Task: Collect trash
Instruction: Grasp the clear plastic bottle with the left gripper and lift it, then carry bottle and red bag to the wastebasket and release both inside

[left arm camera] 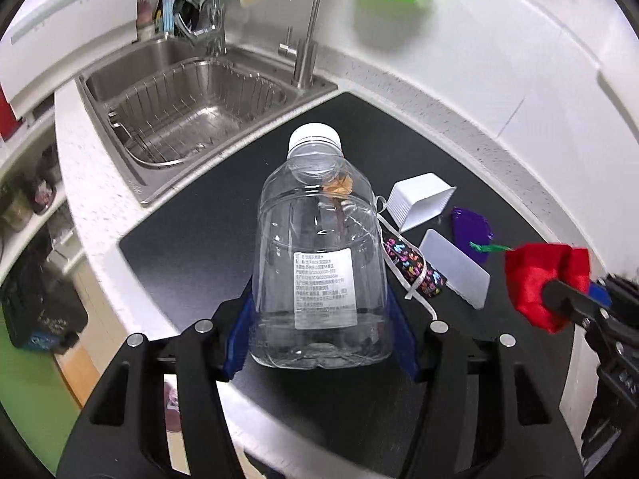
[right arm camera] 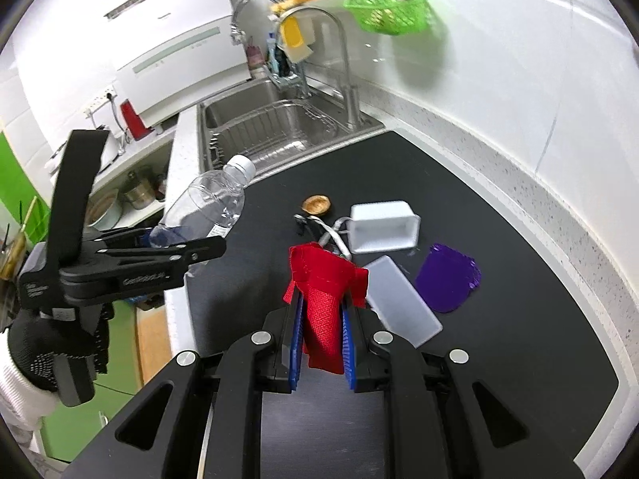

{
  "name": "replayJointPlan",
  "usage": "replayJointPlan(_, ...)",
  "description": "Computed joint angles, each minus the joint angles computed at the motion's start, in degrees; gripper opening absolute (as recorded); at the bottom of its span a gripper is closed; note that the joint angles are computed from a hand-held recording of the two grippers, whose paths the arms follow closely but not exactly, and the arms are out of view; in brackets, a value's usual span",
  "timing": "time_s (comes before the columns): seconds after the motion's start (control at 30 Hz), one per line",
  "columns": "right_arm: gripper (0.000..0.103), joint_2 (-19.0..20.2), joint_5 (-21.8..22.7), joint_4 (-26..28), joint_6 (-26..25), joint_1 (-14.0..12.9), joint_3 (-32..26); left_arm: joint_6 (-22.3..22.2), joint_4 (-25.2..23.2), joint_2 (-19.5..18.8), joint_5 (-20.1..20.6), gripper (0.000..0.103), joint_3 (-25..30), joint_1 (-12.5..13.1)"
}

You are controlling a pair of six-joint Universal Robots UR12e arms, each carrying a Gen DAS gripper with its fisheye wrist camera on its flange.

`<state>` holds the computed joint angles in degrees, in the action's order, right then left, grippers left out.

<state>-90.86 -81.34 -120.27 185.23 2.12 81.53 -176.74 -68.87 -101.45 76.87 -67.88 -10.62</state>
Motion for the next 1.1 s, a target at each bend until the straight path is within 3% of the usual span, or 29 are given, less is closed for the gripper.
replayJointPlan(0.33,0.016,1.86,0.53,-1.69,-0.82,5.94,-3.63,4.62,0.97,7.99,0.00,0.059,-6.30,4.79)
replayJointPlan(0.63,0.016,7.55,4.00,-0.64,-3.95,13.11,-9.84,4.69,1.41,16.30,1.72,0.059,-14.65,12.87)
replayJointPlan(0.77,0.016,11.05,6.31,0.71,-5.74,16.45,-12.99,3.75,0.51,19.59,2.13,0.059,-18.55,17.63)
replayJointPlan(1.1,0.016,20.37,8.89,5.64,-10.37,23.22,-19.52,2.63,-0.16,24.45,2.45,0.059,-28.94,27.06)
